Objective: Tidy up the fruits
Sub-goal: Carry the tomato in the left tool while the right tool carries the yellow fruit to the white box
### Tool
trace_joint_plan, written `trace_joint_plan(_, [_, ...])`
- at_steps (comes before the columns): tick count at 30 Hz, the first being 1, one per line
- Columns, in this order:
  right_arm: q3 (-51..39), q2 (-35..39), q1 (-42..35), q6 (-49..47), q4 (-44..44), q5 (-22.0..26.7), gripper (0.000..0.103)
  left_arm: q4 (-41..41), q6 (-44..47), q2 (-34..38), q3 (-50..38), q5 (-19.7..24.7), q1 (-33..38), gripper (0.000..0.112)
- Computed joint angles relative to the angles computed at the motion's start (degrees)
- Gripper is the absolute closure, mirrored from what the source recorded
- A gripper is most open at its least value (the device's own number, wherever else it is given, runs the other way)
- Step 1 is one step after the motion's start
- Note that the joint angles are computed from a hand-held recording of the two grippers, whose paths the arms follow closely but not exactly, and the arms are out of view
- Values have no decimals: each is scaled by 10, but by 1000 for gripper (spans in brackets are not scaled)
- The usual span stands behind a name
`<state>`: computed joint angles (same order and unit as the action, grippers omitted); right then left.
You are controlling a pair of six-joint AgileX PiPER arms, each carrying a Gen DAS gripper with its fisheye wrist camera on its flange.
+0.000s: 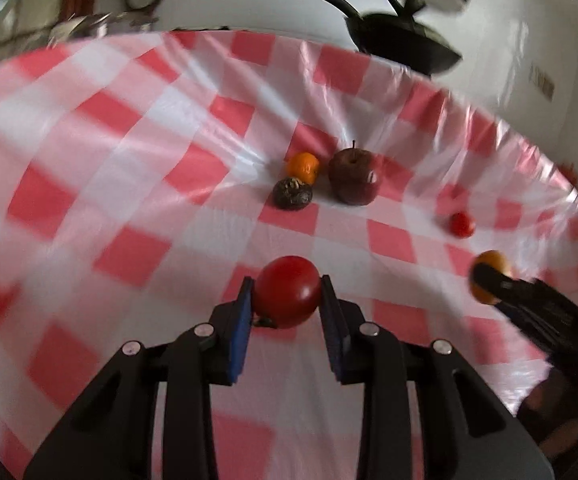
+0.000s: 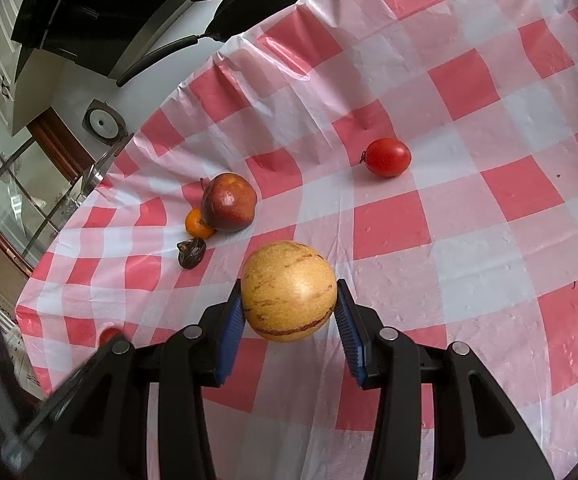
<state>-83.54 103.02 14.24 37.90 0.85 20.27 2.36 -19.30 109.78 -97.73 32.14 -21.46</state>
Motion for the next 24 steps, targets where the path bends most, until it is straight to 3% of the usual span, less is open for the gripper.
trace_joint_plan(3, [-2,1,0,-4,4,2,59,-58,11,-41,73,-42,9,80])
trace_joint_plan(8, [-7,5,-2,-28,26,4,60,-47,-22,-82,123,-76,14,80])
trace_joint_plan(15, [-3,3,-3,-32,31,-3,59,-39,-31,-154,211,-82,25,80])
trace_joint_plan(20, [-18,4,6,-68,55,41,60,-51,0,-237,310,-83,48,80])
trace_joint_plan(24, [47,-44,33,-39,55,25,59,-73,35,-301,374,-86,80,80])
